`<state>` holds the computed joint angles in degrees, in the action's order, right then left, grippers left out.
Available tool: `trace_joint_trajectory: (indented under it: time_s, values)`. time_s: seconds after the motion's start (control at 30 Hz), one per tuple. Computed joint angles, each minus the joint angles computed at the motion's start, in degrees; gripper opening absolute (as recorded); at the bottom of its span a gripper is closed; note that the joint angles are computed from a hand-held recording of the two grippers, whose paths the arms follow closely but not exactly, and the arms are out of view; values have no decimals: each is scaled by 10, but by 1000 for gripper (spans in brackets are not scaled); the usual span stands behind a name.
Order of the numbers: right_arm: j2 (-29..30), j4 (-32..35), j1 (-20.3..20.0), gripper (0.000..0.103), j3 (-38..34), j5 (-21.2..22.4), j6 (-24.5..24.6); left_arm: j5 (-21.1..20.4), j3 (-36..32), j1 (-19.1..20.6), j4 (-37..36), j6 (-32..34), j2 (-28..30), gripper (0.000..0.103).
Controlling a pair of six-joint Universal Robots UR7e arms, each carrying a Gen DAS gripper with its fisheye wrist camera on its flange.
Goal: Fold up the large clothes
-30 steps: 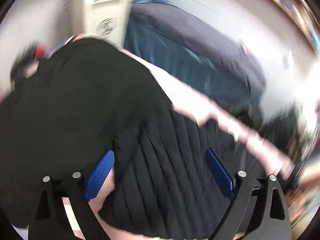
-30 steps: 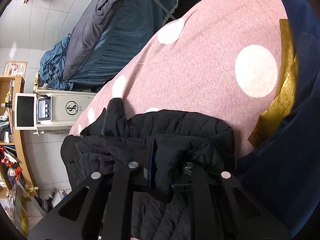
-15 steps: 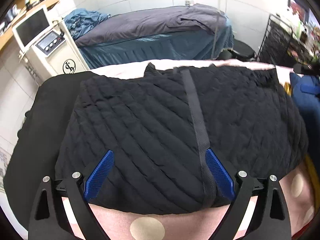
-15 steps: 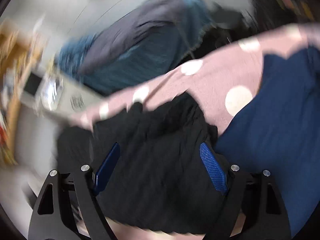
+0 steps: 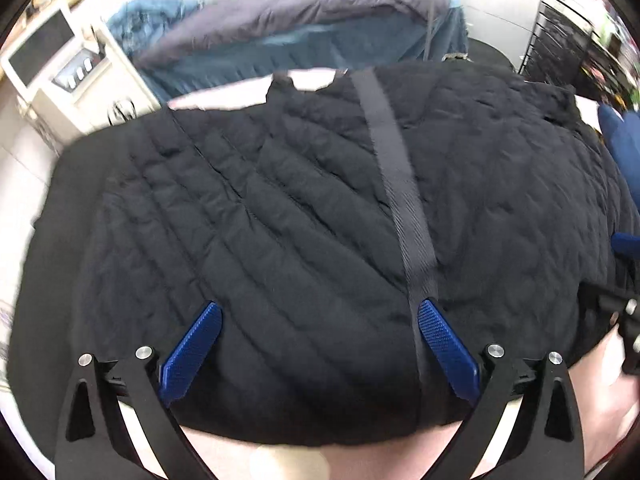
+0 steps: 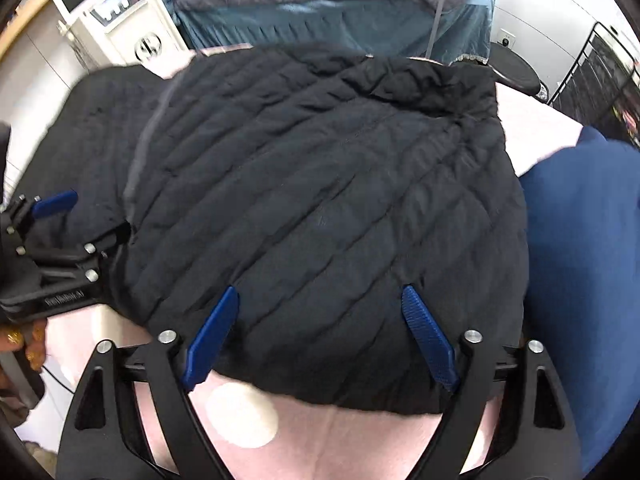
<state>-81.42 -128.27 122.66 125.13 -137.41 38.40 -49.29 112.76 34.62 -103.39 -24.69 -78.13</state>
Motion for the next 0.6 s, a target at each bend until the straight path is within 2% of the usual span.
trace_joint_trajectory:
  time_s: [0.17,0.37,0.6]
  values:
    - [40,43,-38,97,-33,3,6,-43,-73,54,58,-49,70,98]
    - [71,74,-72,98,-54,3,16,-40,-111,72,101,-62,117,99]
    - [97,76,-101,99,-79,11,7,-30,-113,80,90,-50,132,99]
